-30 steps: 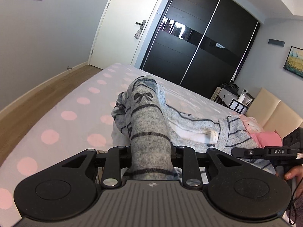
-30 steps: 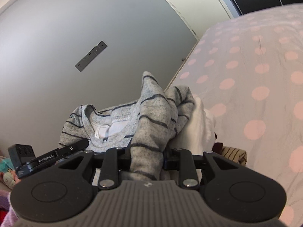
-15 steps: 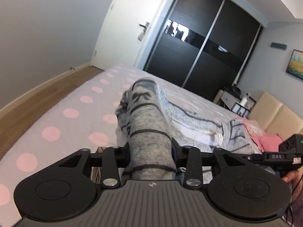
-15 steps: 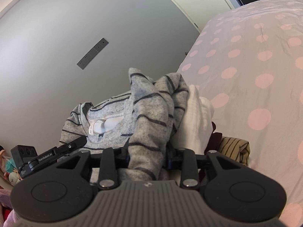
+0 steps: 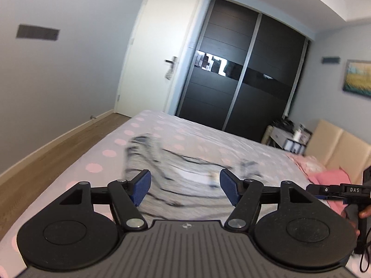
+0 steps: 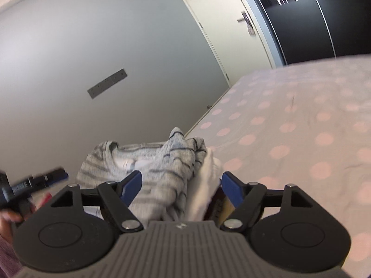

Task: Fold clothes
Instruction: 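Open both grippers and release the shirt on the stack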

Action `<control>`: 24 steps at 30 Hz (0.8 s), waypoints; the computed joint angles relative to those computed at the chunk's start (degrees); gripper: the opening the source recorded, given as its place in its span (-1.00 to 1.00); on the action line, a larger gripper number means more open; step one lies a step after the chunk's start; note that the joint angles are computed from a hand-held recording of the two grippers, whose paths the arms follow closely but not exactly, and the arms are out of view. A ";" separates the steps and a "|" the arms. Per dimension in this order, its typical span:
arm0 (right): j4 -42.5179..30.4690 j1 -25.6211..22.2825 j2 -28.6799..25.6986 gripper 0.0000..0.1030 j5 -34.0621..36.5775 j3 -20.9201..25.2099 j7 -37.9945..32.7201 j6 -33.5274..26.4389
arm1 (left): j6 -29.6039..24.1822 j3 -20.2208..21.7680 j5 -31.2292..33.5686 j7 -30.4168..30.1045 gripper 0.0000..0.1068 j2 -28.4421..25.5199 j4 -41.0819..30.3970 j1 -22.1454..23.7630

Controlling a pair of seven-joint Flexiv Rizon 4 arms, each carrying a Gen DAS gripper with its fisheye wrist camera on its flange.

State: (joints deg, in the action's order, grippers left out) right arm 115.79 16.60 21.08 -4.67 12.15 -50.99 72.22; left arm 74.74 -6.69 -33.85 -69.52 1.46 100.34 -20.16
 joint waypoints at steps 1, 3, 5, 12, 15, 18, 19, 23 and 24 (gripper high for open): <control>0.97 -0.46 1.87 0.54 -0.79 0.55 -0.38 -0.80 | -0.62 -0.27 0.71 -0.16 0.22 0.64 0.01 -0.31; 2.88 -0.96 5.59 0.56 -1.90 1.34 -1.35 -2.16 | -1.77 -0.76 2.08 -0.63 0.25 1.73 -0.18 -1.07; 4.55 -0.90 9.47 0.59 -2.42 1.88 -2.49 -3.93 | -3.00 -1.20 2.67 -0.61 0.29 2.54 -0.62 -2.07; 8.76 -1.14 21.72 0.65 -4.12 4.61 -4.97 -11.55 | -6.00 -3.52 7.18 -2.54 0.38 3.64 -3.25 -5.51; 10.57 -1.77 26.23 0.66 -4.83 5.96 -5.24 -13.43 | -7.17 -4.71 8.45 -3.41 0.39 3.21 -4.68 -7.23; 12.43 -2.90 30.79 0.67 -5.87 7.66 -4.87 -16.34 | -8.19 -5.84 10.36 -4.99 0.39 2.97 -5.51 -8.79; 13.13 -3.18 32.31 0.67 -6.14 8.18 -4.71 -17.20 | -7.88 -6.20 10.58 -5.62 0.39 2.74 -5.50 -9.42; 16.10 -3.91 38.51 0.69 -6.41 9.76 -3.43 -20.43 | -3.76 -7.67 10.54 -8.85 0.40 1.63 -4.06 -12.34; 16.85 -4.23 40.23 0.69 -6.50 10.12 -3.03 -21.46 | -1.82 -8.08 10.98 -10.11 0.40 1.38 -3.20 -13.11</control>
